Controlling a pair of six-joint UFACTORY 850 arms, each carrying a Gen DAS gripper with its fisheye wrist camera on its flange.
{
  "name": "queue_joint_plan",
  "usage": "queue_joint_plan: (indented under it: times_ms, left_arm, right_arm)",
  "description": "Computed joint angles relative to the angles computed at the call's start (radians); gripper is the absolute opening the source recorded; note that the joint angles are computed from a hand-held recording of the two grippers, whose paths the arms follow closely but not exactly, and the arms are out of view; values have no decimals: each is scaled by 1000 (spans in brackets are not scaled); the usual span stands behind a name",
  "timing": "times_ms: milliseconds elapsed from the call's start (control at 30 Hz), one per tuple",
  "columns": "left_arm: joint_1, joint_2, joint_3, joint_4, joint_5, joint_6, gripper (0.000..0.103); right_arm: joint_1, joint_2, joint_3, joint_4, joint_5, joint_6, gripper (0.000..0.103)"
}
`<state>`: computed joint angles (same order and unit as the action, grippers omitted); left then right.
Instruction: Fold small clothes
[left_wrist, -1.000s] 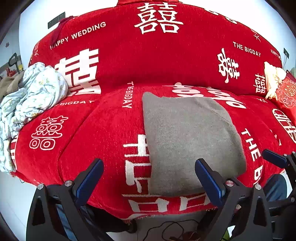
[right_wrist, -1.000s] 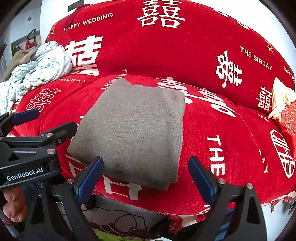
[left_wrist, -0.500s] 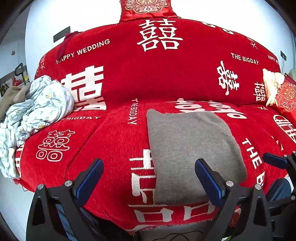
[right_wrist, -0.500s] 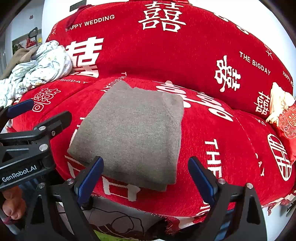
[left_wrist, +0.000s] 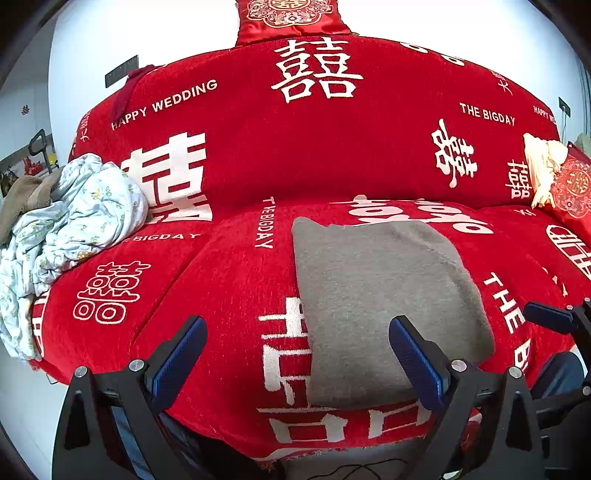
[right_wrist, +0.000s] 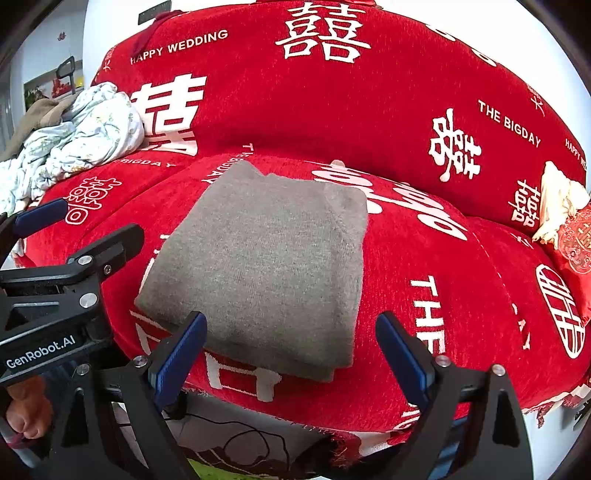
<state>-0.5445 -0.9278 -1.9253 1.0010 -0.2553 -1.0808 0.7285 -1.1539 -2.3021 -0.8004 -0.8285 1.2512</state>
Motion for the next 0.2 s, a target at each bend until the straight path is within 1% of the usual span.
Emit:
queue_joint_plan:
  times_ms: [200]
  left_arm:
    - [-7, -16, -21, -13, -23, 35, 99]
  right_arm:
    - [-9, 9, 22, -4, 35, 11, 94]
